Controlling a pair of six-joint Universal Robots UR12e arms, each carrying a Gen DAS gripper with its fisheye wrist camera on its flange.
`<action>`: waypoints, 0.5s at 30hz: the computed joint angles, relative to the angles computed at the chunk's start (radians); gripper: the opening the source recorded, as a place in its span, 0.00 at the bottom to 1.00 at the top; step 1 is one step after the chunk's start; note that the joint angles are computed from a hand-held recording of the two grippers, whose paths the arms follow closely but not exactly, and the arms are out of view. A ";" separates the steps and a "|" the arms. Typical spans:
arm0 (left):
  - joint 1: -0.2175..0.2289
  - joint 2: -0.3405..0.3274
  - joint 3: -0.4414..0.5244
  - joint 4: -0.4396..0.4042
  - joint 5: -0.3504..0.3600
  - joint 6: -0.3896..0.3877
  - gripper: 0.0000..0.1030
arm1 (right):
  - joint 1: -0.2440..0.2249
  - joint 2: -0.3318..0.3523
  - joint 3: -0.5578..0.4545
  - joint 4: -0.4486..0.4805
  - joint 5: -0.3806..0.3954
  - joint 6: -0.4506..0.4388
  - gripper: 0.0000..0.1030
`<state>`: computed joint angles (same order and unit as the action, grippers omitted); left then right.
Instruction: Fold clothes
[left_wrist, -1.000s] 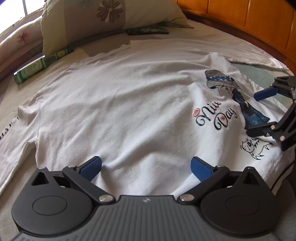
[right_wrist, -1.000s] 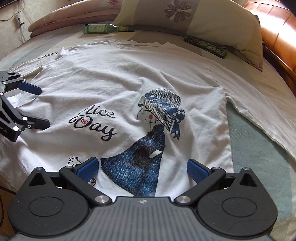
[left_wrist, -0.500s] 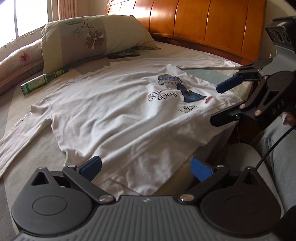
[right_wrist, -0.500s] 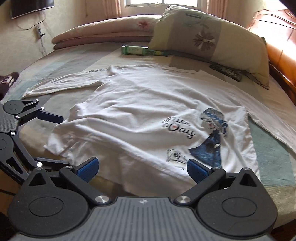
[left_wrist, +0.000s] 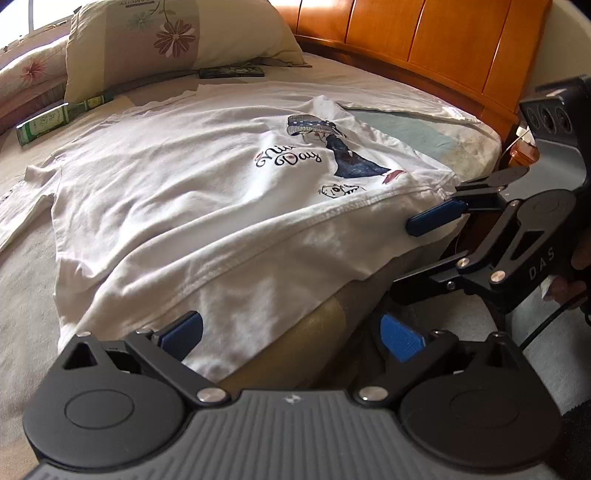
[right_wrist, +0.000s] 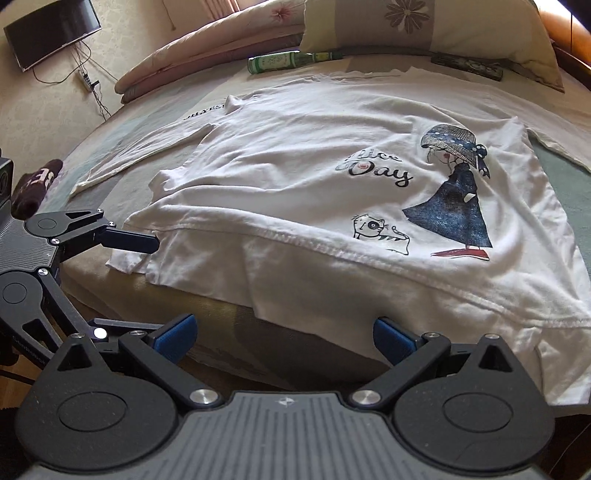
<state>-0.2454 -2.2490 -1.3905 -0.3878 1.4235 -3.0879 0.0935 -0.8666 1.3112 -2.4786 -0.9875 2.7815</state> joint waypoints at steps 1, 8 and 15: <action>0.000 -0.007 0.014 -0.008 0.004 0.001 0.99 | -0.002 0.006 -0.011 0.008 0.010 0.001 1.00; 0.015 -0.049 0.099 -0.044 -0.008 0.002 0.99 | -0.008 0.036 -0.079 0.046 0.044 -0.026 1.00; 0.031 -0.112 0.200 -0.122 0.000 -0.026 0.99 | -0.015 0.102 -0.193 0.086 0.087 0.042 1.00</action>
<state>-0.2140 -2.3614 -1.1903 -0.5095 1.4235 -3.1137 0.0780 -0.7651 1.1180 -2.3924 -0.9007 2.8231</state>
